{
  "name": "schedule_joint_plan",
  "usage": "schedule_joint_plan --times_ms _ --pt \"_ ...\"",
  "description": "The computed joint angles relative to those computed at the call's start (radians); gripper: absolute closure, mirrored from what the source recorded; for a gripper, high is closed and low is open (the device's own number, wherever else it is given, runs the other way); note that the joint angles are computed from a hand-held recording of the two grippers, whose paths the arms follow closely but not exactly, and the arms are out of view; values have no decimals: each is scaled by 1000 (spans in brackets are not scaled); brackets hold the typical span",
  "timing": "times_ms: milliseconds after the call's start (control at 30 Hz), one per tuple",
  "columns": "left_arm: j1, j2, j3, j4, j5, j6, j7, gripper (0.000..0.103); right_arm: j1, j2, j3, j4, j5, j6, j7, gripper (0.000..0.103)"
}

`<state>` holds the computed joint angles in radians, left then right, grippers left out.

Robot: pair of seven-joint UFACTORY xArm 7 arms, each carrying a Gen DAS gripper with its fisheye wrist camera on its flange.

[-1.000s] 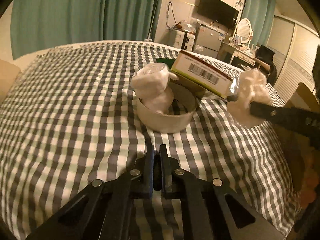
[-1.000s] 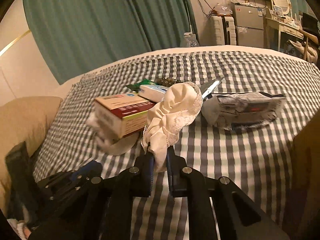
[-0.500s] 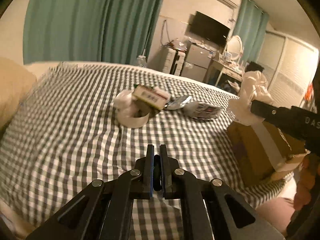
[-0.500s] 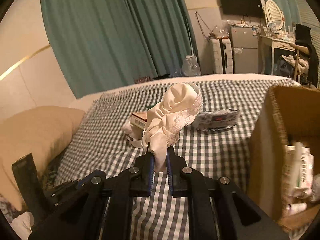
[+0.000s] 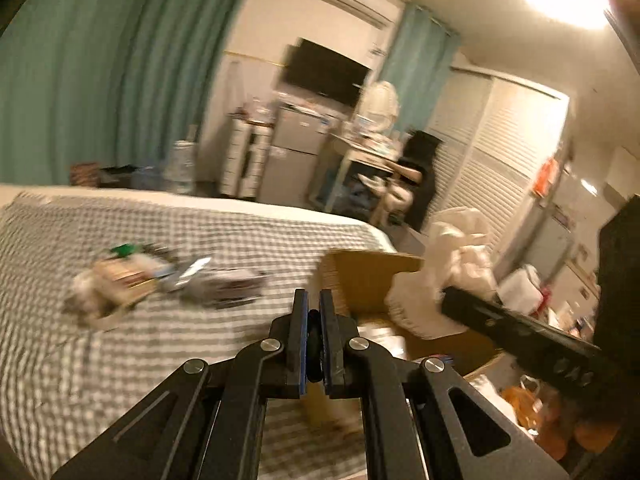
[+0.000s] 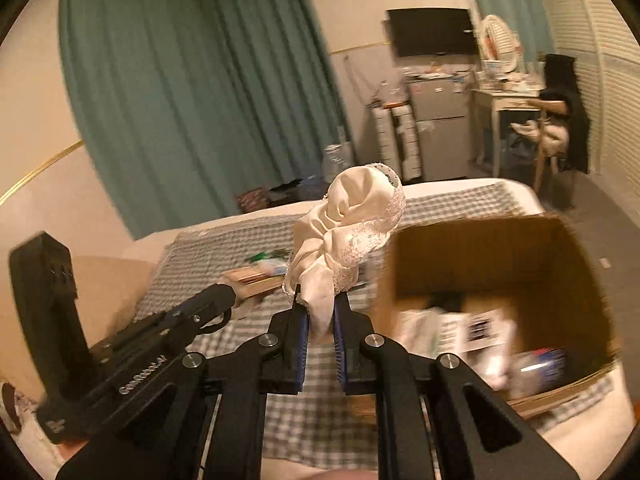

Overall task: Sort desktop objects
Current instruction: 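Carry scrunchie and hair tie into the cardboard box and release both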

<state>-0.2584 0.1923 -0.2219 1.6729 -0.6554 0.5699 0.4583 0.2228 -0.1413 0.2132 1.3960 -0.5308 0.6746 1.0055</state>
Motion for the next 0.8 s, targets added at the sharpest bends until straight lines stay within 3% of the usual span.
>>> schedule_joint_plan --times_ms 200,367,400,433,467,500,533,600,667,800 --pt "-117 160 -41 217 145 55 -127 98 -60 -72 -66 -57 105 68 -131 92" --pt "-182 261 -45 310 250 87 -169 98 -117 -80 -94 -110 176 71 -186 89" --pt "-186 271 -46 313 262 84 -170 97 -128 -81 -94 -125 176 59 -173 85" --pt "-192 284 -45 322 277 92 -176 97 -138 -86 -95 -147 179 39 -154 64" --pt "-194 298 -46 334 287 103 -179 94 -149 -91 -95 -166 183 23 -129 51" --pt "-196 306 -42 343 301 115 -185 86 -159 -96 -93 -181 183 17 -105 38" --pt "-193 312 -41 347 311 128 -181 79 -167 -93 -91 -182 181 21 -95 38" --pt "-193 308 -29 338 338 128 -185 36 -173 -88 -82 -177 169 60 -90 39" --pt "-171 268 -32 266 332 66 -162 28 -173 -88 -74 -181 153 59 -75 38" --pt "-106 214 -51 199 269 62 -132 14 -167 -102 -57 -186 142 66 -36 38"
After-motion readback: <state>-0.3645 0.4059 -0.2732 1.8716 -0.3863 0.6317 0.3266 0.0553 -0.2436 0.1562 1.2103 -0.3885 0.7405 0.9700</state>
